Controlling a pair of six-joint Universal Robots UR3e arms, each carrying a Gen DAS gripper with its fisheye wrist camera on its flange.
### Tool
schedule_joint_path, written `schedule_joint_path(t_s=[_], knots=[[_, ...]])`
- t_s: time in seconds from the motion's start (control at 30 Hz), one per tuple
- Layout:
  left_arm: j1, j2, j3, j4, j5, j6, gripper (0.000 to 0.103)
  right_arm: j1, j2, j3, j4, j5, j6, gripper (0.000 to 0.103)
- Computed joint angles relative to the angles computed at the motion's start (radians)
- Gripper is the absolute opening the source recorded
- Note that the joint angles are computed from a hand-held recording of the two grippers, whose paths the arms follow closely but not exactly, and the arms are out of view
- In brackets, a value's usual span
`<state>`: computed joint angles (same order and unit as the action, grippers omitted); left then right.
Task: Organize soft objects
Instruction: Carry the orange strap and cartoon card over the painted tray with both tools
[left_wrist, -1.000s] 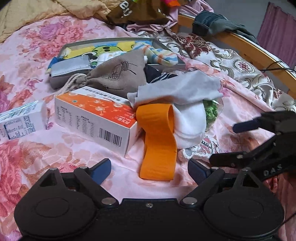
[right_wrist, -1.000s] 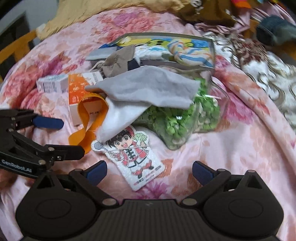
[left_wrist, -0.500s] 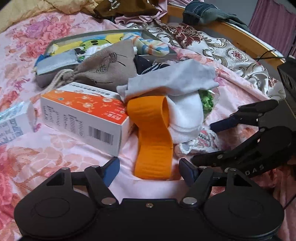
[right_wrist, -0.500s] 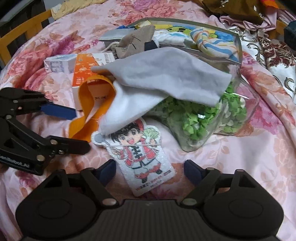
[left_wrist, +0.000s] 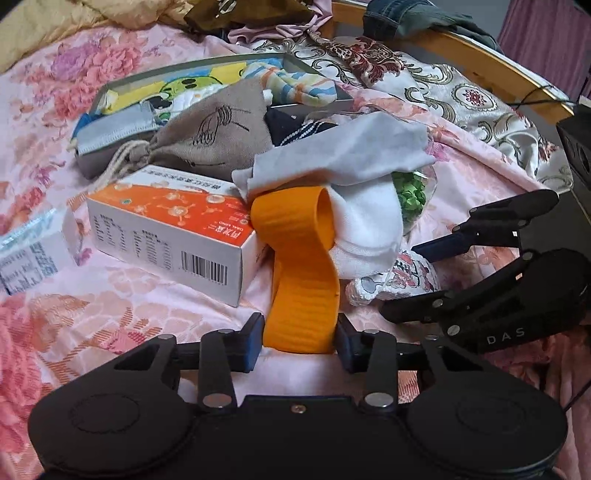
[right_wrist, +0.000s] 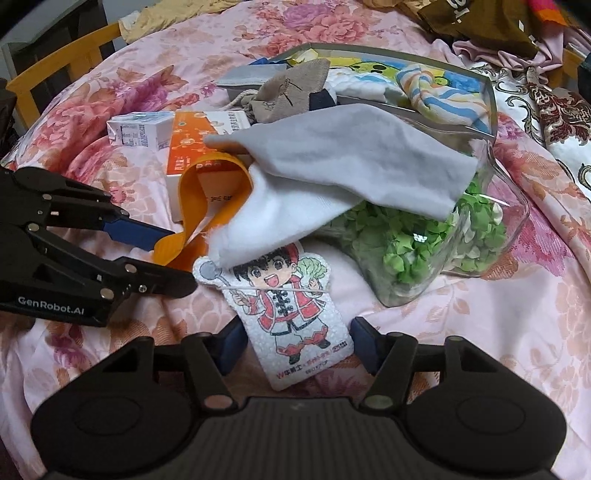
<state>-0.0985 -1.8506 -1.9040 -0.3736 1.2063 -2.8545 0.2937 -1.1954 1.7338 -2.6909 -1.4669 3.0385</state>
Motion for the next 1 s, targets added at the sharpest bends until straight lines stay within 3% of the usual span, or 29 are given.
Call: schedule_joint_path(t_s=[0.17, 0.23, 0.5, 0.77, 1.0], knots=[[0.006, 0.087, -0.015, -0.072, 0.016, 0.021, 0.042, -0.002, -0.023, 0.028, -0.02, 0.043, -0.025, 0.065], [-0.011, 0.119, 0.003, -0.129, 0.077, 0.021, 0.041, -0.003, -0.031, 0.038, -0.032, 0.065, -0.037, 0.065], [0.0, 0.257, -0.042, -0.185, 0.153, 0.044, 0.042, -0.001, -0.082, 0.118, -0.141, 0.121, -0.066, 0.064], [-0.09, 0.316, 0.003, -0.24, 0.327, 0.043, 0.04, -0.002, -0.108, 0.165, -0.208, 0.131, -0.069, 0.064], [-0.083, 0.371, 0.044, -0.327, 0.378, 0.045, 0.038, -0.02, -0.141, 0.223, -0.276, 0.228, -0.111, 0.063]])
